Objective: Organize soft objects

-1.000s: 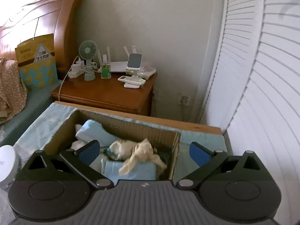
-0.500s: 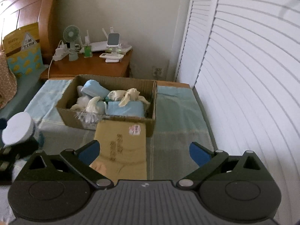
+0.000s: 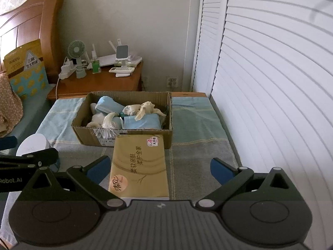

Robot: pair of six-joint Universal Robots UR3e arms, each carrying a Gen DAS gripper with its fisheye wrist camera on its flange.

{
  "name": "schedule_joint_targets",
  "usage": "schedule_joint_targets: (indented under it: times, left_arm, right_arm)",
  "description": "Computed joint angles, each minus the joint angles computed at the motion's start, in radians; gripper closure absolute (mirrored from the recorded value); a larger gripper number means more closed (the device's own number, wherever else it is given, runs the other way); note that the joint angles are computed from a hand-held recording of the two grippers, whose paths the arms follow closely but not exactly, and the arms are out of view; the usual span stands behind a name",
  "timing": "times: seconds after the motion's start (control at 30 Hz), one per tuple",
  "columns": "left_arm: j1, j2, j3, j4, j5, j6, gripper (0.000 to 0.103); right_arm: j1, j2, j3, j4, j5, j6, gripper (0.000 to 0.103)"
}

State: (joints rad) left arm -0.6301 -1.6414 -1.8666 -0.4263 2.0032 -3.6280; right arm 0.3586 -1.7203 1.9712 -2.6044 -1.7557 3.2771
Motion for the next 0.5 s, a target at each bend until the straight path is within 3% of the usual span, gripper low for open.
schedule_joint_targets:
  times: [0.5]
  left_arm:
    - [-0.007, -0.013, 0.018, -0.012, 0.001, -0.007, 0.001]
  right_arm:
    - [-0.007, -0.011, 0.007, -0.002, 0.003, -0.003, 0.000]
